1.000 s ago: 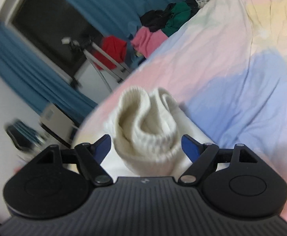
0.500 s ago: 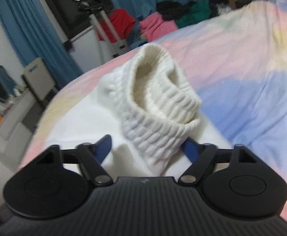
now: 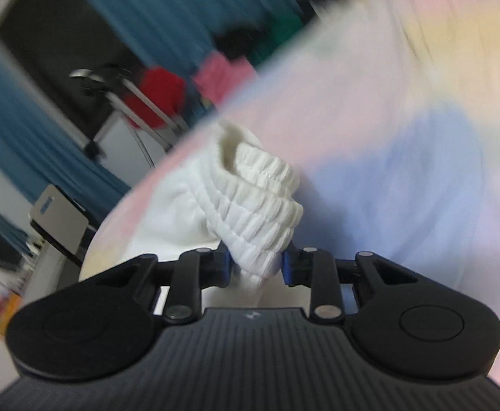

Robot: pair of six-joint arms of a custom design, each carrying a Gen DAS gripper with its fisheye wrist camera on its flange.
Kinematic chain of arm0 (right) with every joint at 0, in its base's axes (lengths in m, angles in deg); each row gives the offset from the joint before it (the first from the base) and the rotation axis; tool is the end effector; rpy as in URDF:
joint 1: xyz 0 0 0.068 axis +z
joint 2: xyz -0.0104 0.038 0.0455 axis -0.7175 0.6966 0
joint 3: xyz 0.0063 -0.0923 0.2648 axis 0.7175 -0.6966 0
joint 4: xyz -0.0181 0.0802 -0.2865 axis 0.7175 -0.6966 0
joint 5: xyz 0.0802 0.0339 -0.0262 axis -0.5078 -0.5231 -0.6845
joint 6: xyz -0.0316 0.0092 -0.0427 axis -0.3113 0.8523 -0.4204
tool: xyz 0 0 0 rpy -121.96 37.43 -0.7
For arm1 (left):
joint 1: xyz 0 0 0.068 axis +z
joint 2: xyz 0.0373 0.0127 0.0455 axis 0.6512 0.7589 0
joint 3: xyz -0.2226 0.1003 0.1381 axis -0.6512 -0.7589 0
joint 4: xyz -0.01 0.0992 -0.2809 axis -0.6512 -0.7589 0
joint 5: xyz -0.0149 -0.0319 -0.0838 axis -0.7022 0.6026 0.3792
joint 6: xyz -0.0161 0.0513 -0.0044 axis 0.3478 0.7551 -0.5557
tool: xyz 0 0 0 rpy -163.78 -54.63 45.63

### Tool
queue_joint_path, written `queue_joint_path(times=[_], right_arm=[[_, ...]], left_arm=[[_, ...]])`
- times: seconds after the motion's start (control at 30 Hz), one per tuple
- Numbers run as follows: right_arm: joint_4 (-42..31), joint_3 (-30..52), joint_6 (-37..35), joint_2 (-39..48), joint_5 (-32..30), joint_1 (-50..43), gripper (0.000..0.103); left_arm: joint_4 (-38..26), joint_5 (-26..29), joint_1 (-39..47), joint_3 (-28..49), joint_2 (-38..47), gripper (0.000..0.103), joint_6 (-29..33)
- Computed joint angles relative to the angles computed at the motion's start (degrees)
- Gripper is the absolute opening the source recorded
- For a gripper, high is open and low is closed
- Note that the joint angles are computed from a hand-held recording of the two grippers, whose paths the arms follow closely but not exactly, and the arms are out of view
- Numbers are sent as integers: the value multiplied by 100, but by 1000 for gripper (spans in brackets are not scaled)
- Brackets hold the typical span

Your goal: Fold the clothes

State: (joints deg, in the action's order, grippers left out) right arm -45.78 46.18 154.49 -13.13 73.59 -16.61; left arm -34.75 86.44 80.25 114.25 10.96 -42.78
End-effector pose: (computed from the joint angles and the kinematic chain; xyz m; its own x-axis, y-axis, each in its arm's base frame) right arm 0.2316 0.1165 0.1907 -0.4052 0.7605 -0.5075 0.3415 0.6408 0.6876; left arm 0.1521 0.1004 0.2162 -0.5729 0.0891 -0.8148 0.0830 0.9953 0.0505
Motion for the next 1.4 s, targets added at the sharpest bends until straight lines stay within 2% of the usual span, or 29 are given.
queue_joint_path(times=[0.03,0.1,0.17,0.2,0.23,0.3,0.33,0.4,0.5,0.67,0.77,0.8,0.9,1.03,1.1,1.17,1.23,1.3,1.4], right_arm=[[154,-66,77,68,-202,-98,38],[128,20,-105,216,-220,-74,48],[17,165,-340,393,-204,-7,70],[-33,240,-429,533,-341,13,73],[-88,300,-509,677,-589,9,82],[-452,652,-888,1079,-799,119,88],[-649,860,-1153,1283,-588,280,93],[-801,1059,-1330,1489,-272,480,93],[-865,1078,-1291,1453,-154,544,88],[-1245,1295,-1391,1377,272,793,59],[-1324,1310,-1412,1283,453,865,48],[-1324,1289,-1404,1230,452,844,47],[-1298,1213,-1339,1080,482,819,40],[-1234,1121,-1300,833,652,852,33],[-1217,1075,-1293,638,815,937,31],[-1135,945,-1358,386,949,1003,30],[-1029,851,-1415,225,964,1024,30],[-911,843,-1477,270,919,982,30],[-801,851,-1474,439,869,909,30]], left_arm=[[22,-20,13,6,28,99,-39],[2,-11,72,46,114,99,-86],[-98,20,149,164,313,99,-158],[-155,44,191,238,439,100,-198],[-212,66,232,311,565,100,-237],[-266,91,299,416,793,101,-303],[-306,119,336,474,913,101,-310],[-356,158,373,549,1071,101,-317],[-331,127,345,533,1065,102,-377],[-342,36,272,519,1002,103,-467],[-503,-1,241,623,1046,102,-482],[-705,46,262,760,1154,99,-386],[-1743,409,484,1393,1620,97,281],[-4016,1416,1321,2638,2798,101,1983],[-4759,1862,1613,3053,3315,103,2501],[-4815,2184,1666,3257,3652,103,2249],[-4554,2311,1481,3348,3994,103,1727],[-4239,2235,1143,3390,4365,103,1043],[-4056,2244,777,3525,5010,102,437]])
